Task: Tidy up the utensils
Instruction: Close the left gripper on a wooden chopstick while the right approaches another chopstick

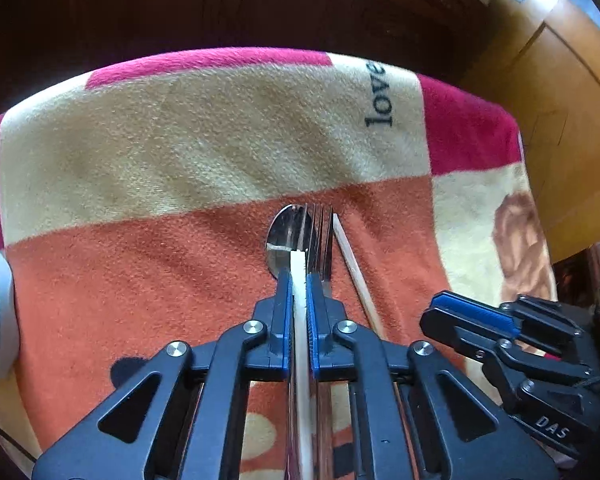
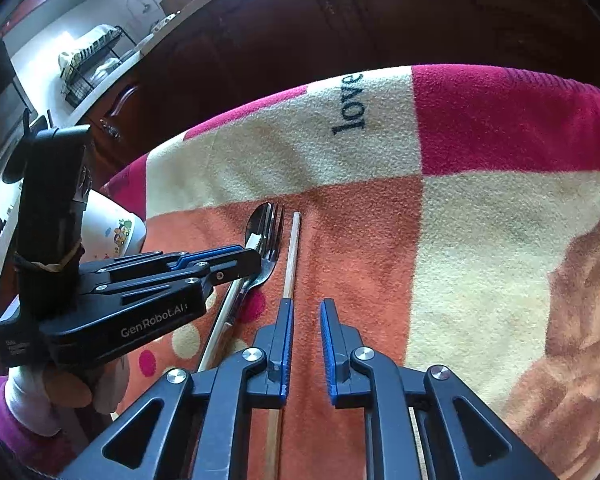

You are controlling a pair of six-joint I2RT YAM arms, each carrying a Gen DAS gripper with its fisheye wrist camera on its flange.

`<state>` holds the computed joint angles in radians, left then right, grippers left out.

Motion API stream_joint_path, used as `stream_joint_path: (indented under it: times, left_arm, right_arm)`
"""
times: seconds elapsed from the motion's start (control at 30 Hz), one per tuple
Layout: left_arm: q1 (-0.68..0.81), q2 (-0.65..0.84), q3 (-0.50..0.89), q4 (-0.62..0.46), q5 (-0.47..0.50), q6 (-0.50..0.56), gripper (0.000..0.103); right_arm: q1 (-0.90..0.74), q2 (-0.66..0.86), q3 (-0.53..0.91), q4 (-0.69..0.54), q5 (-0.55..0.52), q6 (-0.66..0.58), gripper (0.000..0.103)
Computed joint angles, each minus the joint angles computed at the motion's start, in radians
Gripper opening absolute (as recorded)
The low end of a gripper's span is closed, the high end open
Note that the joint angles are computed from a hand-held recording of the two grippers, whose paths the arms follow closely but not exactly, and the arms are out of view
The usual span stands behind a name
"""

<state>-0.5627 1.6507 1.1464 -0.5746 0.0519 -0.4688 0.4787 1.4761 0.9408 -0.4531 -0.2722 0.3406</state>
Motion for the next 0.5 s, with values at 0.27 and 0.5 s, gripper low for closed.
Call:
stream_joint_path:
  times: [0.27,0.5]
  left_arm:
    - [0.066,-0.168,-0.112,0.005,0.025,0.002,0.005]
    - [0.07,-0.223,-0.155,0.002,0.027,-0.031,0.006]
  right_arm:
    - [0.076,0.138,0.151,-0.048,0.065,-0.051,0.013]
    - [0.12,0.32,0.336,-0.156,0.169,-0.118,0.012]
